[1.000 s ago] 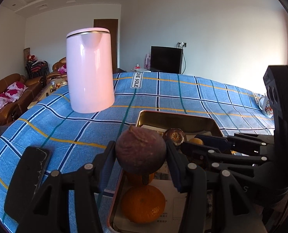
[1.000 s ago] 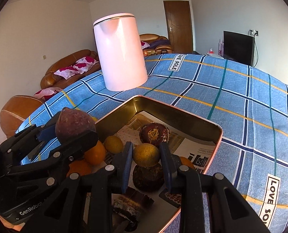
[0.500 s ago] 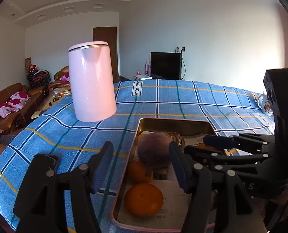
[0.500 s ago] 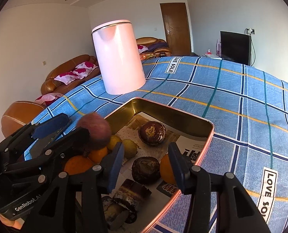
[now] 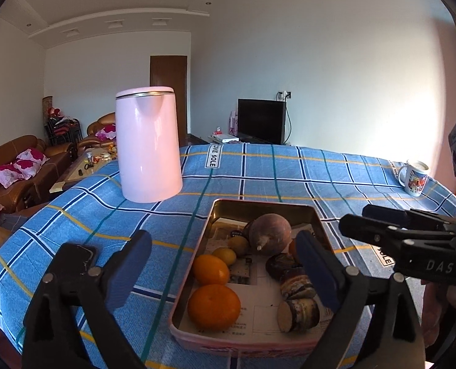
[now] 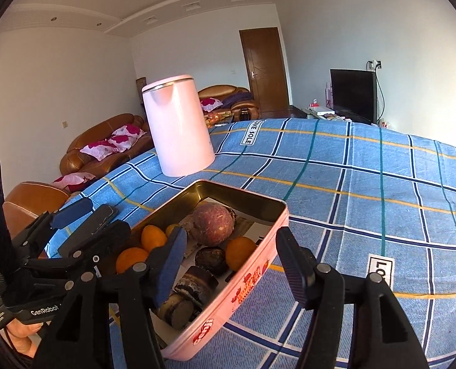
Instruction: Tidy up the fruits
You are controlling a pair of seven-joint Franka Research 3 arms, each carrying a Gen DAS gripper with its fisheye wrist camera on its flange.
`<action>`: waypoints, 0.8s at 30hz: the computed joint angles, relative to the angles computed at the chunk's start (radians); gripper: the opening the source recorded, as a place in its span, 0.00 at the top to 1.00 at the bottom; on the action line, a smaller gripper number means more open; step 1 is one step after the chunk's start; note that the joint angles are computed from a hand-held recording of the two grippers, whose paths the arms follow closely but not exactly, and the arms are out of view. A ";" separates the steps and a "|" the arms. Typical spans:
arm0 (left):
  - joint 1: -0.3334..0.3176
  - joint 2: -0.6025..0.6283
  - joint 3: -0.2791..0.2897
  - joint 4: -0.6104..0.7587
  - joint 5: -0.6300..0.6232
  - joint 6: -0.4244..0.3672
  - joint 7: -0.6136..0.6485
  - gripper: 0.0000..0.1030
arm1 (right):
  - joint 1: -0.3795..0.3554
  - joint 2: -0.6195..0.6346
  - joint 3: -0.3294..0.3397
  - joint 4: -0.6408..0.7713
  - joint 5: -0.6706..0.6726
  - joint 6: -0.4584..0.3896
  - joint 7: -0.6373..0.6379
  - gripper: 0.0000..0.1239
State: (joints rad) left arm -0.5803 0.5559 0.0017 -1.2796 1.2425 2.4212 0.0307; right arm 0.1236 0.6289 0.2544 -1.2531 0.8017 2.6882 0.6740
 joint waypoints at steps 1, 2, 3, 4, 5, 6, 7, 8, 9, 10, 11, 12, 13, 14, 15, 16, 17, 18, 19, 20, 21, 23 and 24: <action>-0.005 -0.006 0.003 -0.006 0.009 -0.002 -0.014 0.04 | -0.015 -0.016 0.013 -0.025 0.022 0.014 -0.023 0.48; -0.008 -0.010 0.004 -0.011 0.018 0.001 -0.025 0.04 | -0.028 -0.034 0.026 -0.053 0.050 0.035 -0.050 0.44; -0.010 -0.014 0.005 -0.015 0.029 0.005 -0.035 0.04 | -0.038 -0.050 0.036 -0.076 0.077 0.057 -0.074 0.41; -0.011 -0.015 0.003 -0.014 0.035 0.006 -0.038 0.04 | -0.047 -0.064 0.042 -0.096 0.102 0.071 -0.096 0.41; -0.013 -0.015 0.002 -0.012 0.040 0.003 -0.039 0.04 | -0.056 -0.077 0.049 -0.111 0.128 0.079 -0.118 0.41; -0.015 -0.015 0.002 -0.011 0.047 0.001 -0.043 0.03 | -0.064 -0.089 0.053 -0.126 0.153 0.084 -0.138 0.41; -0.017 -0.015 0.001 -0.009 0.053 -0.001 -0.048 0.03 | -0.069 -0.099 0.054 -0.138 0.176 0.088 -0.156 0.41; -0.019 -0.014 0.001 -0.007 0.057 -0.003 -0.052 0.02 | -0.074 -0.110 0.056 -0.150 0.200 0.094 -0.176 0.41; -0.021 -0.014 0.001 -0.006 0.063 -0.005 -0.057 0.01 | -0.077 -0.121 0.057 -0.164 0.226 0.106 -0.201 0.41; -0.023 -0.014 0.001 -0.006 0.068 -0.007 -0.063 0.01 | -0.079 -0.132 0.057 -0.178 0.250 0.119 -0.226 0.41; -0.024 -0.014 0.000 -0.005 0.072 -0.009 -0.067 0.01 | -0.081 -0.144 0.057 -0.194 0.275 0.129 -0.252 0.41; -0.025 -0.012 0.000 -0.003 0.075 -0.011 -0.068 0.01 | -0.080 -0.151 0.054 -0.203 0.295 0.135 -0.272 0.41; -0.025 -0.009 -0.003 0.003 0.073 -0.013 -0.062 0.01 | -0.079 -0.158 0.051 -0.210 0.313 0.141 -0.290 0.41; -0.025 -0.006 -0.004 0.008 0.071 -0.015 -0.056 0.01 | -0.077 -0.163 0.046 -0.216 0.328 0.145 -0.305 0.41; -0.028 -0.004 -0.004 0.011 0.072 -0.018 -0.055 0.01 | -0.075 -0.167 0.043 -0.222 0.345 0.151 -0.322 0.41; -0.030 -0.003 -0.003 0.013 0.073 -0.020 -0.055 0.01 | -0.072 -0.170 0.039 -0.225 0.358 0.155 -0.334 0.41; -0.031 0.000 -0.004 0.017 0.072 -0.021 -0.052 0.01 | -0.071 -0.175 0.036 -0.229 0.372 0.156 -0.345 0.41; -0.033 0.002 -0.004 0.021 0.071 -0.022 -0.047 0.01 | -0.072 -0.180 0.034 -0.235 0.390 0.155 -0.359 0.41; -0.036 0.005 -0.004 0.027 0.069 -0.027 -0.041 0.01 | -0.075 -0.188 0.033 -0.242 0.410 0.153 -0.376 0.41; -0.038 0.008 -0.003 0.032 0.067 -0.029 -0.037 0.01 | -0.074 -0.195 0.029 -0.248 0.427 0.151 -0.390 0.41; -0.039 0.010 -0.003 0.035 0.065 -0.029 -0.035 0.00 | -0.074 -0.202 0.027 -0.255 0.446 0.150 -0.408 0.41; -0.042 0.014 -0.002 0.042 0.060 -0.031 -0.030 0.01 | -0.070 -0.214 0.018 -0.265 0.477 0.148 -0.438 0.41; -0.044 0.016 0.000 0.044 0.059 -0.033 -0.029 0.00 | -0.067 -0.220 0.013 -0.270 0.493 0.149 -0.454 0.40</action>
State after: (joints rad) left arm -0.6248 0.5715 0.0016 -1.2353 1.3014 2.3881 0.0015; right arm 0.0569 0.4091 0.2677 -1.5233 1.2947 2.8370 0.2199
